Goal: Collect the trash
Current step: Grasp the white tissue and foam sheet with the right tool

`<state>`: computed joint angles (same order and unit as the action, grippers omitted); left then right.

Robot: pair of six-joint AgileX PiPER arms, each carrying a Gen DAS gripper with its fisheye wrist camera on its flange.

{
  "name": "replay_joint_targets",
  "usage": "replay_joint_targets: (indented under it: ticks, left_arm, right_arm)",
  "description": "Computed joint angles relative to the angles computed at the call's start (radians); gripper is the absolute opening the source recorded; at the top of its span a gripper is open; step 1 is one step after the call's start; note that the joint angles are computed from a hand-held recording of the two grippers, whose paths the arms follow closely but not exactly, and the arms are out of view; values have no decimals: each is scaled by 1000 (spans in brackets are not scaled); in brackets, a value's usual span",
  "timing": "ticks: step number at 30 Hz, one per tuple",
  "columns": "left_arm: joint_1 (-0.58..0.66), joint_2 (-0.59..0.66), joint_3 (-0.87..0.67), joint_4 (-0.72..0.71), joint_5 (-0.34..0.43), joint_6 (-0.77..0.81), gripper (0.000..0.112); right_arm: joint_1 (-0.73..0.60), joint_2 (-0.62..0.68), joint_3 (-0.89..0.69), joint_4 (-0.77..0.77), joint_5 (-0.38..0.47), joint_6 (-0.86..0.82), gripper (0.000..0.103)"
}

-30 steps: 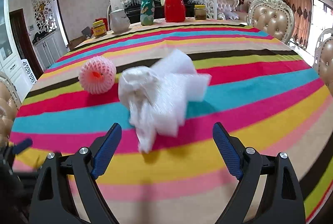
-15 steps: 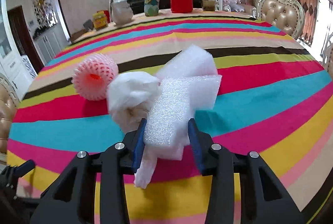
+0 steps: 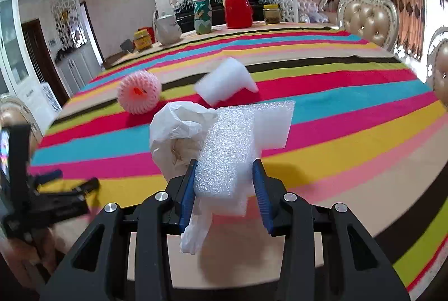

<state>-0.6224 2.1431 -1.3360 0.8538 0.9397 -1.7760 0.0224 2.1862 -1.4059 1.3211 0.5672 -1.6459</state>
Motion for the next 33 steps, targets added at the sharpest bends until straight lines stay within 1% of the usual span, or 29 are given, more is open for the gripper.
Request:
replay_joint_targets:
  ticks: [1, 2, 3, 5, 7, 8, 9, 10, 11, 12, 13, 15, 16, 17, 18, 20, 22, 23, 24, 25, 26, 27, 29, 30, 33]
  left_arm:
    - [-6, 3, -6, 7, 3, 7, 95]
    - [-15, 6, -11, 24, 3, 16, 95]
    - [-26, 4, -11, 49, -4, 10, 95]
    - [-45, -16, 14, 129, -50, -54, 95]
    - [-50, -24, 11, 180, -97, -77, 96]
    - [-44, -15, -22, 178, -121, -40, 96]
    - [-39, 7, -72, 155, -112, 14, 96]
    - [-35, 27, -116, 139, -100, 55, 96]
    - [-21, 64, -190, 110, -92, 124, 96]
    - [-14, 90, -239, 93, -82, 162, 96]
    - [-3, 132, -319, 64, -62, 224, 96]
    - [7, 176, -404, 31, -57, 289, 95]
    - [4, 190, -437, 25, -68, 312, 95]
    - [1, 188, -438, 34, -89, 310, 95]
    - [-5, 175, -418, 55, -125, 289, 96]
    - [-16, 153, -382, 95, -165, 234, 96]
    - [-28, 149, -379, 118, -126, 202, 96]
    - [-31, 145, -371, 125, -103, 189, 96]
    - [-31, 138, -358, 132, -95, 173, 96]
    - [-29, 132, -345, 134, -96, 164, 96]
    - [-27, 124, -333, 134, -101, 159, 96]
    - [-26, 119, -327, 132, -105, 161, 96]
    - [-27, 119, -331, 132, -106, 172, 96]
    - [-29, 120, -336, 129, -110, 176, 96]
    - [-34, 121, -345, 131, -141, 180, 96]
  right_arm:
    - [3, -3, 11, 11, -24, -34, 38]
    - [3, -1, 10, -8, -37, -27, 38]
    - [-6, 2, 2, -11, -30, -16, 38]
    - [-8, -3, 7, 30, -73, -61, 38]
    - [-15, 4, -8, 35, -92, -47, 38]
    - [-23, 11, -16, 37, -92, -34, 38]
    - [-30, 20, -30, 31, -92, -7, 38]
    - [-36, 28, -46, 14, -87, 32, 38]
    - [-41, 33, -53, 13, -83, 44, 38]
    - [-49, 35, -50, 29, -78, 30, 38]
    - [-59, 34, -45, 64, -63, 4, 38]
    - [-73, 35, -40, 84, -44, -18, 38]
    - [-74, 39, -51, 54, -34, 9, 38]
    - [-78, 41, -50, 42, -19, 10, 38]
    - [-79, 49, -67, 1, 3, 41, 38]
    - [-80, 70, -107, -97, 41, 126, 38]
    - [-77, 84, -134, -142, 50, 187, 40]
    - [-82, 95, -153, -159, 74, 211, 43]
    - [-86, 103, -168, -174, 92, 232, 53]
    - [-88, 103, -163, -170, 95, 232, 67]
    - [-93, 100, -157, -155, 101, 221, 69]
    - [-97, 96, -148, -142, 103, 204, 69]
    - [-98, 77, -118, -132, 82, 169, 69]
    - [-98, 71, -104, -130, 69, 159, 66]
    - [-119, 55, -75, -102, 66, 118, 43]
